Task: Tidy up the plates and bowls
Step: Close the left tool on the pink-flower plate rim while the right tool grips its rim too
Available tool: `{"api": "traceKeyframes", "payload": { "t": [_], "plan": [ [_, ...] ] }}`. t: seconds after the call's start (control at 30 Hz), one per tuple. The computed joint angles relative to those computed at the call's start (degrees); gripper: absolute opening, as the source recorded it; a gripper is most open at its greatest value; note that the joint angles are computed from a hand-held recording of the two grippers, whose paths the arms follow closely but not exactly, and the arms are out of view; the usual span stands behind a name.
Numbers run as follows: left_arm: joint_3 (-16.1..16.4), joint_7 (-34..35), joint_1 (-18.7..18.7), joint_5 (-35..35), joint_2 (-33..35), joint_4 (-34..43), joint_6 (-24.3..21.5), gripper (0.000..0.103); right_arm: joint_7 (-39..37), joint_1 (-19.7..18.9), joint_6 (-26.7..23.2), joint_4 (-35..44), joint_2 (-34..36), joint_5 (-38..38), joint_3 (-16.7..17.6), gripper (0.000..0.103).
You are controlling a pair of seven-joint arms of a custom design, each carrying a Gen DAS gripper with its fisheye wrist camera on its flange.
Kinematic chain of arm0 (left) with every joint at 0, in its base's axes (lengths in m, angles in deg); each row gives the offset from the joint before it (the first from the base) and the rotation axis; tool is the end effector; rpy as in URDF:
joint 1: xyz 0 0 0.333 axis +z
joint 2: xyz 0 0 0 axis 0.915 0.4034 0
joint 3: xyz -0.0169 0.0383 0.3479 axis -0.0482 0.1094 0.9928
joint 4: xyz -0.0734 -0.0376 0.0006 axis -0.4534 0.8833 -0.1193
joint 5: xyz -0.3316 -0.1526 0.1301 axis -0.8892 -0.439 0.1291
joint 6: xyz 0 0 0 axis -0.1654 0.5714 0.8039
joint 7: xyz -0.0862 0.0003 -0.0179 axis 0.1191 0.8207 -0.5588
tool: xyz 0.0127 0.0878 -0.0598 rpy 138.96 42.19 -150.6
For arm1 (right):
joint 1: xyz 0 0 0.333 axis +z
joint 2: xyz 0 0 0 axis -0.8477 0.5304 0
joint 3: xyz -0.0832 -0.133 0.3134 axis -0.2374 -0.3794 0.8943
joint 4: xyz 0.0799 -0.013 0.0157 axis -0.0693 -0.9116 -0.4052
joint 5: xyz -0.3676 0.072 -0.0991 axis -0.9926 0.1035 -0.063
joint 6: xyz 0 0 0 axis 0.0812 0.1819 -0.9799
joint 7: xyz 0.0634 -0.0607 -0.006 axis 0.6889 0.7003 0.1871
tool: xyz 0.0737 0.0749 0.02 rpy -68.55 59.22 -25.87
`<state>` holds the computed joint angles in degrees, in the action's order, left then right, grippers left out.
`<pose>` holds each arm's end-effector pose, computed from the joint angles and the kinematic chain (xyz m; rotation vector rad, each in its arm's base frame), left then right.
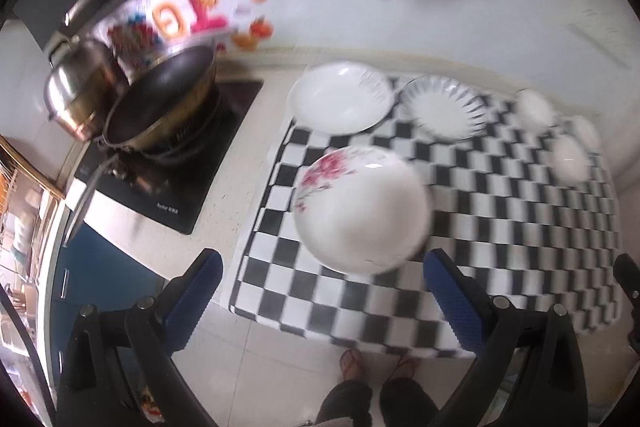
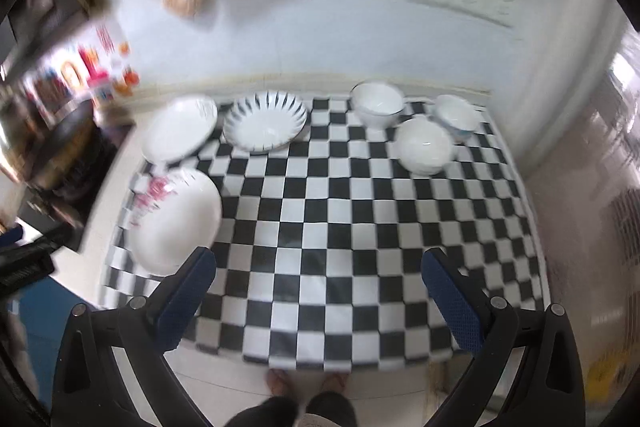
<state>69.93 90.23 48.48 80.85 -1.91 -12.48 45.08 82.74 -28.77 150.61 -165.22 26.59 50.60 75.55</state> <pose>0.4342 -0.2815 0.7203 -1.9676 1.8558 -0.2901 0.4570 0.3289 0.7404 -1.8106 2.1306 -0.6619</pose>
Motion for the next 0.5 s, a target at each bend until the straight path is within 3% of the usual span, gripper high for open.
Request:
{"api": "traceKeyframes", "payload": {
  "t": [0.2, 0.5],
  "plan": [
    [3.2, 2.8, 2.9, -2.3, 5.3, -3.8, 3.9, 0.103, -4.8, -1.0, 7.3, 4.0, 12.6, 10.9, -3.4, 0.103],
    [5.7, 7.6, 6.8, -6.5, 12.4, -4.5, 8.2, 0.102, -8.0, -0.3, 6.3, 14.4, 25.5, 19.3, -7.8, 0.103]
  ]
}}
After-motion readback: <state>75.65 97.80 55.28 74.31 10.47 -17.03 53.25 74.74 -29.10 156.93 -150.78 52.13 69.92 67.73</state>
